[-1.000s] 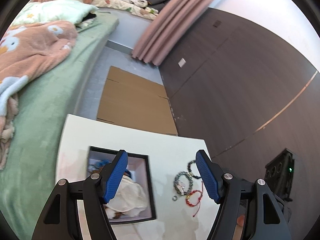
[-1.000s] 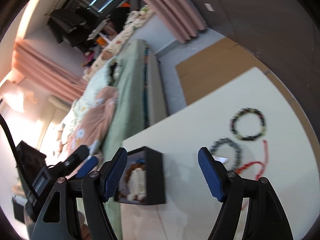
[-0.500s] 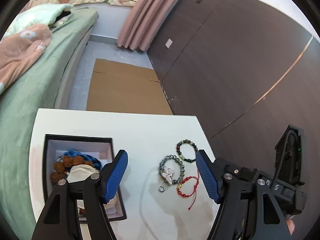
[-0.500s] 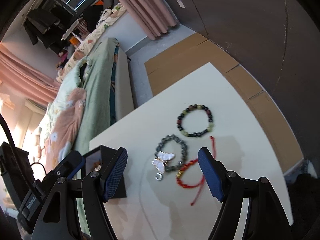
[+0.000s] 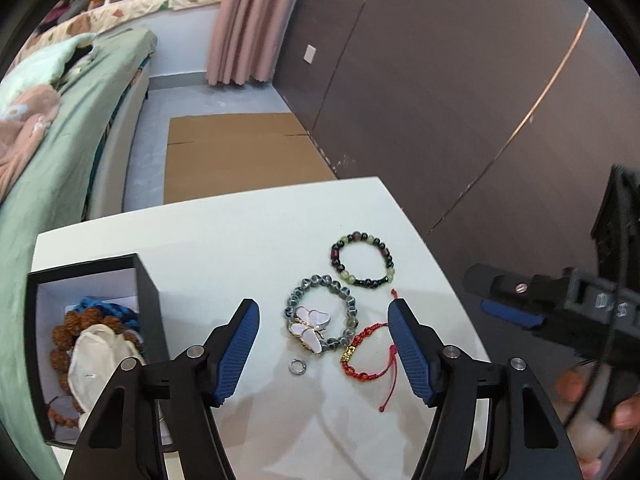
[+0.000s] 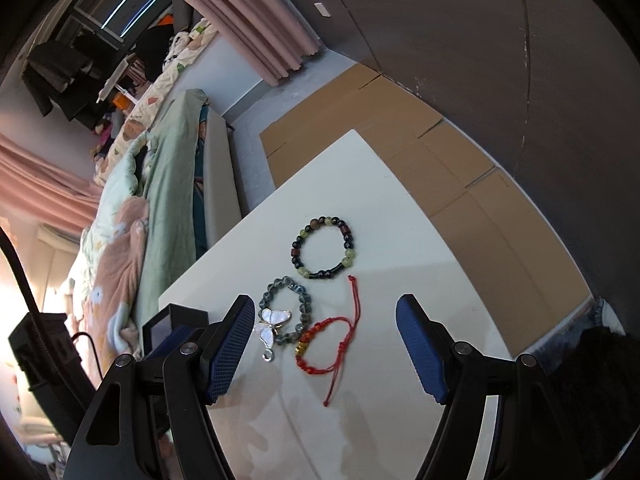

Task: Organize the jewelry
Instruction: 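Grasp the grey bead bracelet with butterfly charm using the left tool, then lift the grey bracelet with the left tool while the right tool grasps the red string bracelet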

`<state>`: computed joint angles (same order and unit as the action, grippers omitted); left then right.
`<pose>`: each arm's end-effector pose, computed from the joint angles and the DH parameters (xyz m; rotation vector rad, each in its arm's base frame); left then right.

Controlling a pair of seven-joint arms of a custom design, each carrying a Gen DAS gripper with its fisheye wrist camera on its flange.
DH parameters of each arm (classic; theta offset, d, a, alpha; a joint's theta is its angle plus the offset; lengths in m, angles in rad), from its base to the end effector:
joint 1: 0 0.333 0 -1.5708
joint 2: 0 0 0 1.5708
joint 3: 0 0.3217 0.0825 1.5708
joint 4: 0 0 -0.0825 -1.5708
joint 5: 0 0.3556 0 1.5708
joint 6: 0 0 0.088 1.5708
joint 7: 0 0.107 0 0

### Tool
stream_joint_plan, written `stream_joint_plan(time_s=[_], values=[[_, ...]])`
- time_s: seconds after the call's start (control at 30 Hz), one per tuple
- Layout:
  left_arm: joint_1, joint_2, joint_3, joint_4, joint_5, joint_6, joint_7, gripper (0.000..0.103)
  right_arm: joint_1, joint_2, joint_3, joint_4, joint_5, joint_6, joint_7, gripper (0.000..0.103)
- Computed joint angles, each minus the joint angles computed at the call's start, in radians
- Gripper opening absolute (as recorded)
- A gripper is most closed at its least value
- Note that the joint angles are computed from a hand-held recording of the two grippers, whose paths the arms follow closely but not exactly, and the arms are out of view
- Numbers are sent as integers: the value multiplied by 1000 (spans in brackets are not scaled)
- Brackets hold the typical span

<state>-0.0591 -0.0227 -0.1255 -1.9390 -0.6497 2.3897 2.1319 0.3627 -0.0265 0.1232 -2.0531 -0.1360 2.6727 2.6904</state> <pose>0.5548 -0.1096 0.5601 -1.6293 2.3795 -1.0587 0.4966 0.2677 0.5415 -1.2376 2.1641 -0.1168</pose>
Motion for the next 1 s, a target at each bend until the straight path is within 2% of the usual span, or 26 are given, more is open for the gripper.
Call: stream_joint_plan(time_s=[0.1,0.3,0.4,0.5,0.63,0.67,0.87,1.0], values=[[-4,14,-5,1,-6,-9,8,66,-1,-12,-2,-13,16,-3,-19,73],[-15,47,-22,-8,91,20,-49,56,-7,-18,-2,-16,32,-44,-37,73],[-17,59,-28,-11,134,23,-72,48,-7,-4,-4,2,59,-108,-57,73],[-20,66,-31,-20,191,38,-105,29,-5,13,-7,16,96,-142,-88,73],[-9,58,-29,-24,155,42,-87,27,1,29,-5,37,75,-173,-84,73],[-8,51,-29,-29,144,50,-74,17,3,35,-5,44,72,-179,-86,73],[-1,34,-20,-19,90,31,-32,14,27,95,-2,118,36,-242,-102,69],[8,25,-9,-11,43,17,-4,14,46,144,-4,178,15,-305,-115,58]])
